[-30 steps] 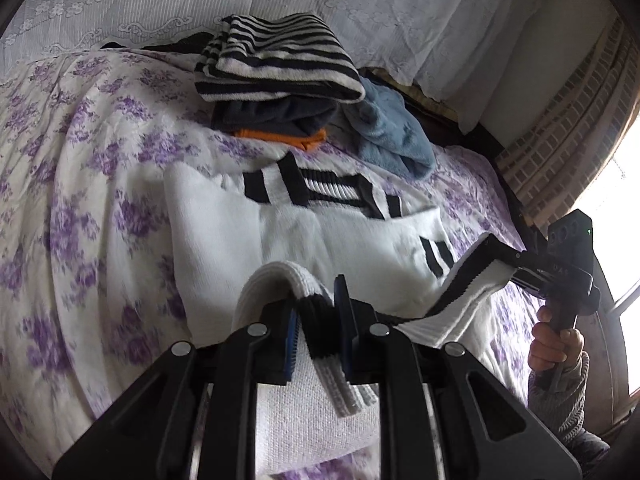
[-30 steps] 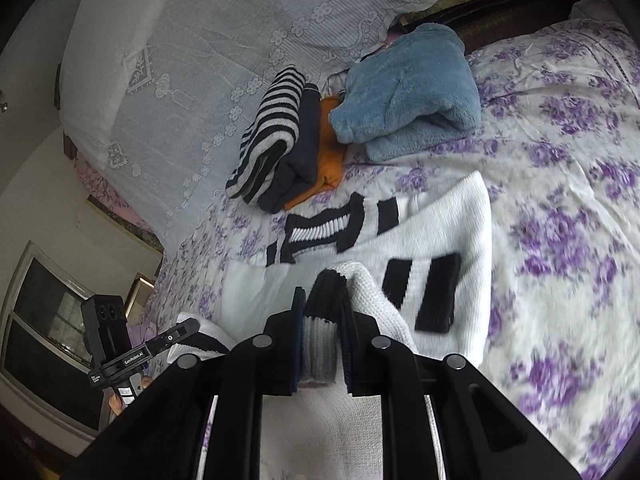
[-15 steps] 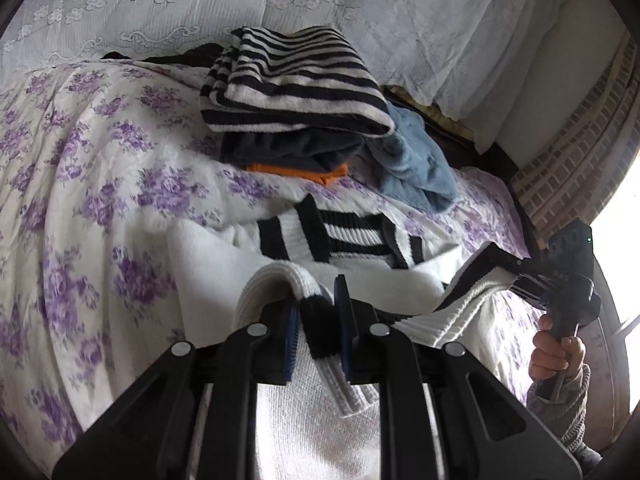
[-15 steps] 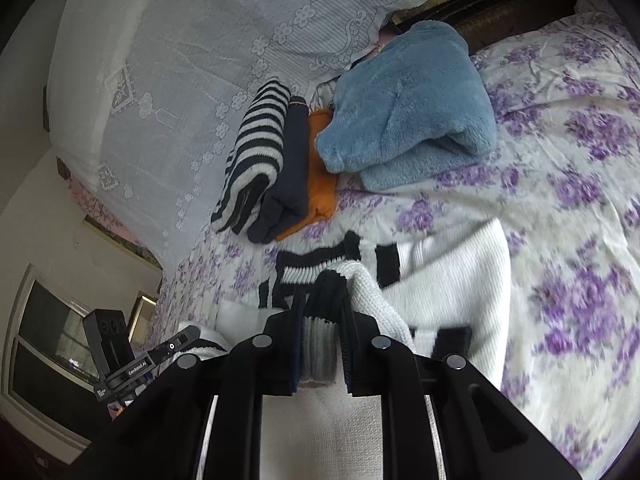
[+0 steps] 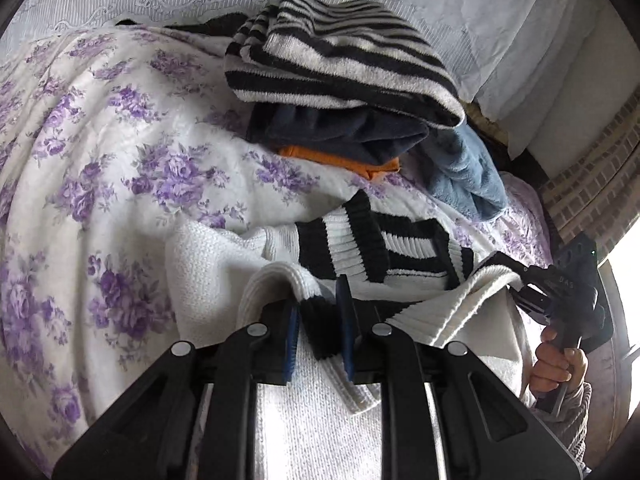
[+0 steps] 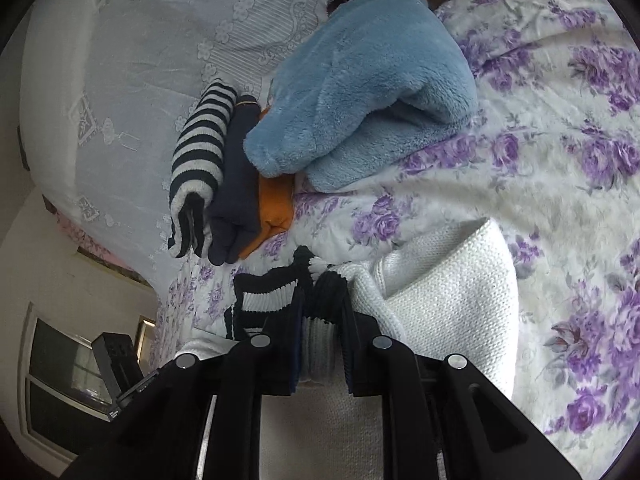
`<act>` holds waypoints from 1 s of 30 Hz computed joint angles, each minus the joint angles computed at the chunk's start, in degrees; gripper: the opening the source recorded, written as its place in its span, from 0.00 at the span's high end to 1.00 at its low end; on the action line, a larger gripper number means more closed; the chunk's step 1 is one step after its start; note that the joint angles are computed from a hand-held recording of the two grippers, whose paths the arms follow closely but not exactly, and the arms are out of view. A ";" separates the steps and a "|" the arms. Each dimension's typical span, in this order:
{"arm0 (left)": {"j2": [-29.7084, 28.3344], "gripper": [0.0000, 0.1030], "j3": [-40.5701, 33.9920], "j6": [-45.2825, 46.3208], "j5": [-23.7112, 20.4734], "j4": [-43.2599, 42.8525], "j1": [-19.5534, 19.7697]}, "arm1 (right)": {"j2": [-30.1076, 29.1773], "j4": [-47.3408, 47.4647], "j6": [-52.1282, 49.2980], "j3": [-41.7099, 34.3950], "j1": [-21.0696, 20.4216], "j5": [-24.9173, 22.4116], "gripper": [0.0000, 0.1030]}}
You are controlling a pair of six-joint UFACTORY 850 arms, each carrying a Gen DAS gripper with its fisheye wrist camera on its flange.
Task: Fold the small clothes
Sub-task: 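Lift the hem with both grippers and fold it toward the collar, then lay the hem at the collar and open both grippers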
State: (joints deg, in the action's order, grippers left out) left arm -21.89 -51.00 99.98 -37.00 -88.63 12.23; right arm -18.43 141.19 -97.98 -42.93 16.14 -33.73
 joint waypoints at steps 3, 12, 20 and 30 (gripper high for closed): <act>0.42 0.83 1.03 4.54 -0.21 -4.09 -0.10 | 0.24 2.99 -4.13 0.26 0.53 -0.12 0.83; 0.08 0.83 1.75 10.35 2.66 -10.69 -1.72 | -0.96 4.24 -5.71 0.25 -0.30 -4.31 0.64; 4.31 0.43 4.93 14.78 -7.56 -12.13 2.51 | 4.16 13.37 -15.63 3.70 -0.61 -4.59 0.47; 4.89 0.04 3.85 26.85 7.87 -25.24 -2.12 | 1.99 11.49 -16.45 -0.85 0.77 6.51 0.46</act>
